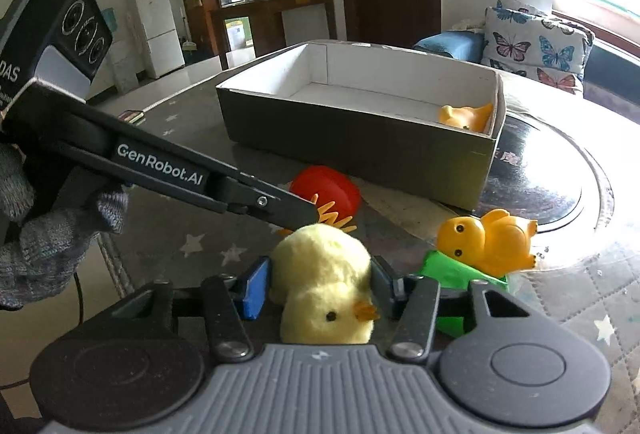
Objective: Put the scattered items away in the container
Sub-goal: 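Lift the yellow plush chick with the left gripper into the box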
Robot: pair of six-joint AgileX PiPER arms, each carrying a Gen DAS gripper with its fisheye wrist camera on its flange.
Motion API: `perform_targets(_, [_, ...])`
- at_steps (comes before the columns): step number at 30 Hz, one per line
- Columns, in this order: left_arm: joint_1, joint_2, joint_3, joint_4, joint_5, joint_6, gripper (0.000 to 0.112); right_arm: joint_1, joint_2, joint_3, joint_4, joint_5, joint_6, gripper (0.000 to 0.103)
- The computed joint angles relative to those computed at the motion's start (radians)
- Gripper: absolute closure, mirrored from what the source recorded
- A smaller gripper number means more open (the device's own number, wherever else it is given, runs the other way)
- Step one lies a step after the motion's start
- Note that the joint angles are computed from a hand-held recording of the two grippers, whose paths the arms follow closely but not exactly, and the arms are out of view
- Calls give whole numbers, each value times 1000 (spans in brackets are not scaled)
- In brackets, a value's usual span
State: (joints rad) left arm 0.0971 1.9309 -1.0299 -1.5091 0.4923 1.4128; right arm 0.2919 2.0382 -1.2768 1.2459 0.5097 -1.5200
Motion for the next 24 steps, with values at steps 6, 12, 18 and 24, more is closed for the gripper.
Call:
perform_targets(6, [5, -38, 20, -54, 34, 58, 105, -3, -42, 30, 71, -12, -61, 51])
perform_targets(12, [11, -71, -9, -82, 36, 71, 105, -13, -60, -11, 114, -6, -91, 51])
perform_targets(18, [18, -57, -90, -154, 29, 146, 105, -1, -11, -144, 144, -25, -90, 51])
perform_targets(24, [25, -9, -187, -159, 35, 153, 106, 20, 76, -307, 97, -64, -30, 51])
